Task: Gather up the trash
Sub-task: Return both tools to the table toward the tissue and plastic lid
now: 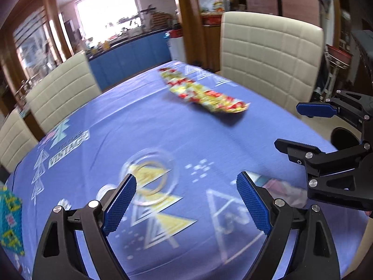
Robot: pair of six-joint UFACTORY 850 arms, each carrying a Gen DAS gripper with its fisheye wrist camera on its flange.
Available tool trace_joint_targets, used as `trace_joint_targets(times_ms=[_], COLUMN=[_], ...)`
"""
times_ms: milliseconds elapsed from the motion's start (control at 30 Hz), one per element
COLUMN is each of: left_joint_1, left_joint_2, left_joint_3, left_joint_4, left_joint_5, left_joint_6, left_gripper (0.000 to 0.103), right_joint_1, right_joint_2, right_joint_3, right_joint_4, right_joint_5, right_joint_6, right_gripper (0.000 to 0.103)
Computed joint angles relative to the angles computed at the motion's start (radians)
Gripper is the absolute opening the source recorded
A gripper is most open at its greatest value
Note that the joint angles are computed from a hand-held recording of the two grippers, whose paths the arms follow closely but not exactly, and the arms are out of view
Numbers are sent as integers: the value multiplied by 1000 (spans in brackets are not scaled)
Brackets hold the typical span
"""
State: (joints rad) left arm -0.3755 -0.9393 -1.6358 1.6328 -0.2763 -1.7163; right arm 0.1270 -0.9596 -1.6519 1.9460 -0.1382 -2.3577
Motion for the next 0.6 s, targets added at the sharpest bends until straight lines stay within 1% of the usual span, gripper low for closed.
trace_joint_targets(times_ms=[33,100,133,167,200,233,300,333,367,433,500,600], left_joint_1=[12,33,40,52,59,65,85,92,101,121,137,152], left_joint_2=[8,30,39,52,60,69,80,84,89,99,111,113], left_joint_3=[18,64,83,110,125,141,163,172,181,200,220,233], left_joint_4=[21,58,64,82,88,88,76,70,66,66,84,79], left_joint_5=[-3,-21,-32,-47,-59,-75,-100,-112,-119,-130,-129,-155], left_joint_6=[-27,-87,-103,-134,-149,-159,-167,-172,-179,-197,-224,-216], left_gripper=[85,85,85,85,85,85,85,85,85,85,86,90], right_joint_1=[12,32,46,57,66,79,100,105,114,130,146,166], right_joint_2=[-5,-22,-29,-34,-39,-46,-63,-66,-72,-91,-108,-136], right_joint_3=[-8,-34,-45,-53,-59,-71,-98,-104,-113,-143,-169,-211], right_joint_4=[-59,-153,-211,-231,-235,-280,-420,-450,-469,-578,-671,-826], right_joint_5=[-4,-8,-13,-22,-27,-33,-40,-44,-50,-53,-45,-45], right_joint_6=[55,144,199,217,219,262,396,423,440,550,646,810], right_gripper=[67,71,78,82,83,85,92,94,95,98,99,99])
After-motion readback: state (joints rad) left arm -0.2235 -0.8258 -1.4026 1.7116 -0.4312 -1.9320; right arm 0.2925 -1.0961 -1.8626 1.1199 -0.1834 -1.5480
